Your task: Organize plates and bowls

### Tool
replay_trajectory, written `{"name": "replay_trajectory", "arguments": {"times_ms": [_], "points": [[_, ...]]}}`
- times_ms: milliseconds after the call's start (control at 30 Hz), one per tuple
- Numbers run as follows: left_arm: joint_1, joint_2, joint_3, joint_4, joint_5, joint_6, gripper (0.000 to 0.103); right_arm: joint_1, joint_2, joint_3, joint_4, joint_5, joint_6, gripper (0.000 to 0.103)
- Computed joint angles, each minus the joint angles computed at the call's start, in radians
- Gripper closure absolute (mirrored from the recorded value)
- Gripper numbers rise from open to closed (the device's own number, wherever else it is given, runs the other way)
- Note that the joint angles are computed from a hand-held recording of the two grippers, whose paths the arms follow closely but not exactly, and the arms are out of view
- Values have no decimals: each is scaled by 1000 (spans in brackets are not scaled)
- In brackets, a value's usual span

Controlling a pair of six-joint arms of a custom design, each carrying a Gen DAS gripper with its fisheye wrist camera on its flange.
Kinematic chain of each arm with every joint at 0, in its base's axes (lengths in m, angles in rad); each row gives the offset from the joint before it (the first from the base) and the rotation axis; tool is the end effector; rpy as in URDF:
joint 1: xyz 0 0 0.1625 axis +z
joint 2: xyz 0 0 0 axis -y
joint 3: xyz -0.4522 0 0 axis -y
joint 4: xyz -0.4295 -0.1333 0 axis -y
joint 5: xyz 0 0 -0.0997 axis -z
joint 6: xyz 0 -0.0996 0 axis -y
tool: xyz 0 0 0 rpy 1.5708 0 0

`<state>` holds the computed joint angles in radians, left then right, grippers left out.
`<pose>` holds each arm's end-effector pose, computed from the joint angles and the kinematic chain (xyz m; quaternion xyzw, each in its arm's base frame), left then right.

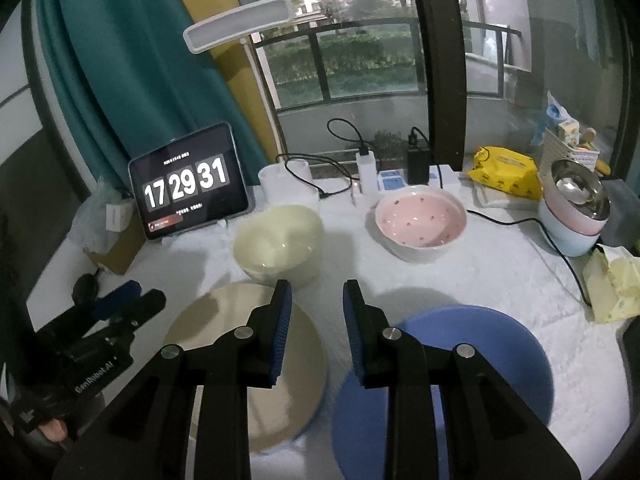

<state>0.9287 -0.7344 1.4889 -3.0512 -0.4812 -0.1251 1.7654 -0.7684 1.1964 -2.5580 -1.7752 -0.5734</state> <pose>-0.2739 -0.7363 0.2031 0.0265 0.8200 -0.4629 0.3356 0.2757 -0.8142 0.2687 0.3321 -0.8971 0.2512 0.1480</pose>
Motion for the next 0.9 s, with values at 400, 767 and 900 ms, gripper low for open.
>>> {"name": "replay_trajectory", "arguments": {"times_ms": [400,767,900], "points": [[75,-3,-101,142,-120,15,56,29,114,-115,57,-72,152,70],[157,76,-316,377,-218,-51,56,23,273,-314,150,-144,306,66],[177,114,-393,448,-226,-58,56,21,323,-372,166,-173,356,66]]}}
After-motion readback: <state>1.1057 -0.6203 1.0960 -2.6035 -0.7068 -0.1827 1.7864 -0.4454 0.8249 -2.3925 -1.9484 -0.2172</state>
